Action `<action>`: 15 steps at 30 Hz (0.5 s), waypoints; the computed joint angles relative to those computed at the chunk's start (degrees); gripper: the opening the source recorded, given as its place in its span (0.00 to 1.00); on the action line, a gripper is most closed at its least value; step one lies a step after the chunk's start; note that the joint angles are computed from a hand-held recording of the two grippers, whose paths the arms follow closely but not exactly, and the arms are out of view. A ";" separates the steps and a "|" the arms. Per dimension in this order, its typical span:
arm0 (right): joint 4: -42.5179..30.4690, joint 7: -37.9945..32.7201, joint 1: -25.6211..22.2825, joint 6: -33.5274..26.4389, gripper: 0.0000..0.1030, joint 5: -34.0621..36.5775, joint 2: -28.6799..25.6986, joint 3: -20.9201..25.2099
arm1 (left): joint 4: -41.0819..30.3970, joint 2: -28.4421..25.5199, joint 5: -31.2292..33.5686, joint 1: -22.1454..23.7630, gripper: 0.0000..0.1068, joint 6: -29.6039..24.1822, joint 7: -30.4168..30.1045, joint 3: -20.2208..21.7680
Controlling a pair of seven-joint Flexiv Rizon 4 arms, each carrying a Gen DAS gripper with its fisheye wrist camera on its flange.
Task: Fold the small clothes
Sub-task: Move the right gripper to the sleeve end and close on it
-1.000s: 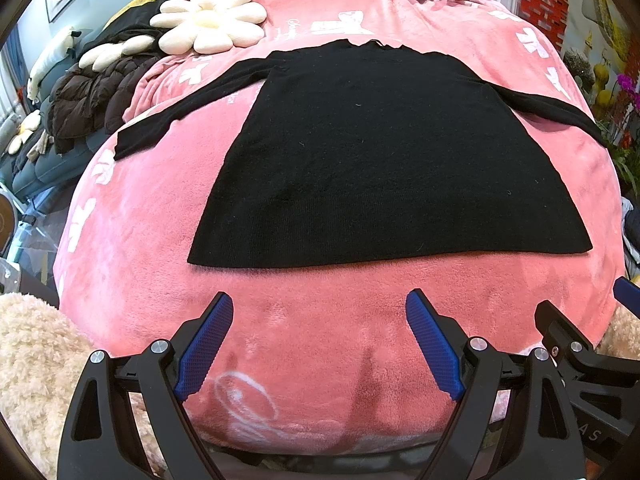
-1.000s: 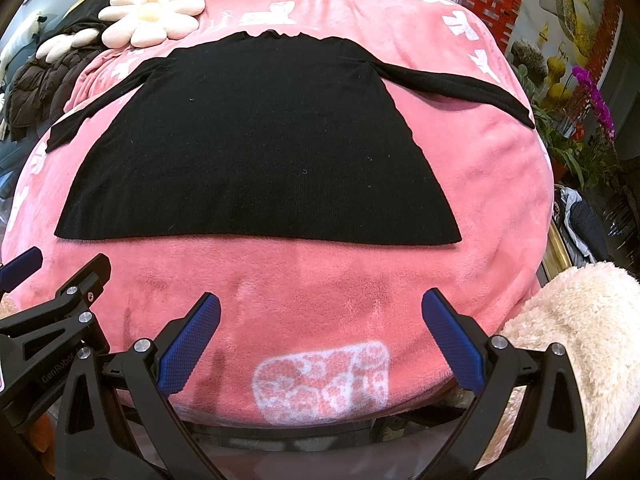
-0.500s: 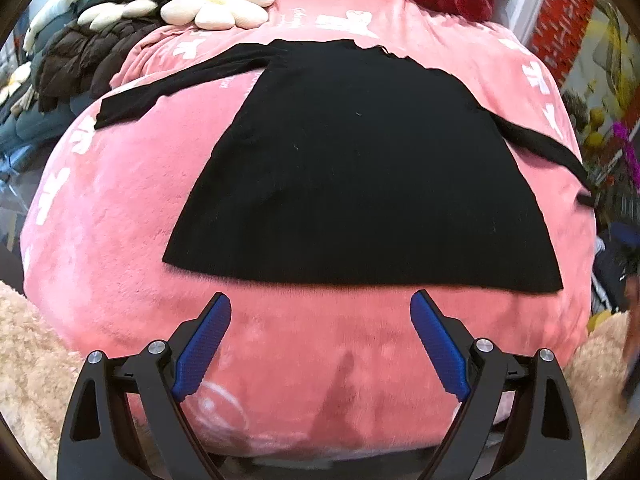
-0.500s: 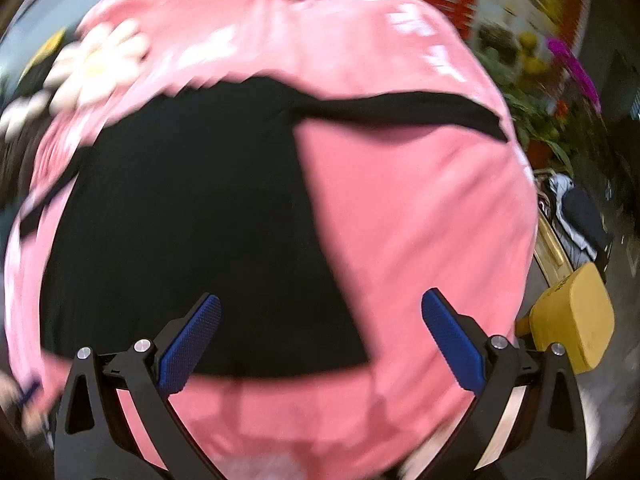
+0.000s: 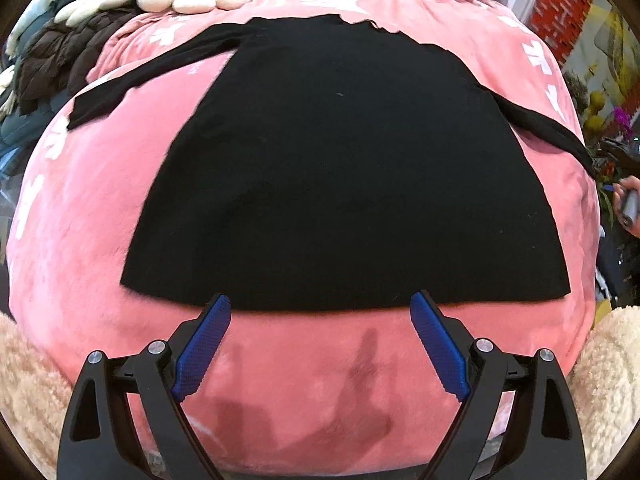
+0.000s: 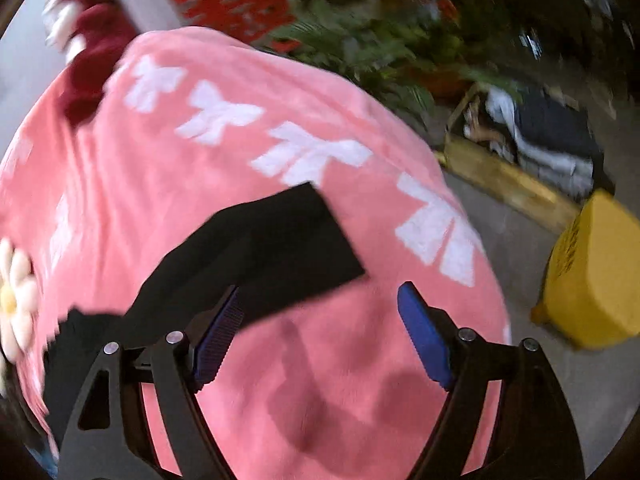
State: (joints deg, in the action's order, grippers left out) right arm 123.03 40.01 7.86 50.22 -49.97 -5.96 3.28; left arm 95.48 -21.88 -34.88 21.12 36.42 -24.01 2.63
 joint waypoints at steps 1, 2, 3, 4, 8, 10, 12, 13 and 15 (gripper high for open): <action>1.05 2.59 -0.70 2.50 0.75 -1.68 -0.24 -0.70 | -0.40 -0.19 0.19 -0.16 0.83 -0.10 -0.20 -0.09; 1.61 4.69 -1.36 4.70 0.75 -2.88 -1.02 -1.38 | -0.92 -0.42 0.42 -0.32 0.83 -0.60 -0.53 -0.23; 1.71 5.14 -1.70 5.84 0.74 -3.28 -1.55 -1.71 | -1.35 -0.62 0.59 -0.44 0.83 -1.04 -0.85 -0.32; 1.24 5.02 -1.67 6.18 0.64 -3.43 -2.38 -1.88 | -1.87 -0.90 0.83 -0.62 0.83 -1.47 -1.41 -0.41; -0.88 3.94 -0.29 2.24 0.21 -3.01 -2.54 -1.87 | -3.42 -1.98 0.49 -0.86 0.83 -2.86 -2.78 -1.05; 1.07 12.85 -1.46 7.82 0.02 -13.41 -0.73 -3.62 | -4.18 -2.51 0.25 -0.88 0.83 -3.59 -3.32 -1.33; -1.38 13.60 -1.99 7.38 0.02 -18.50 -0.31 -3.29 | -4.93 -2.98 0.13 -0.76 0.83 -4.66 -3.51 -1.54; -3.43 12.76 -2.16 8.10 0.02 -20.64 -0.83 -3.26 | -5.13 -3.14 0.01 -0.74 0.83 -4.82 -3.46 -1.64; -10.38 8.41 -1.54 9.71 0.02 -23.71 -3.57 -3.34 | -5.40 -3.39 -0.49 -0.49 0.83 -5.33 -2.99 -1.87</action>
State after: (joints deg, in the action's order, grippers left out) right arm 112.65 48.42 6.31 59.93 -73.69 -9.53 -0.06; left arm 90.09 -25.27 -35.36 20.63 31.09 -27.00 0.76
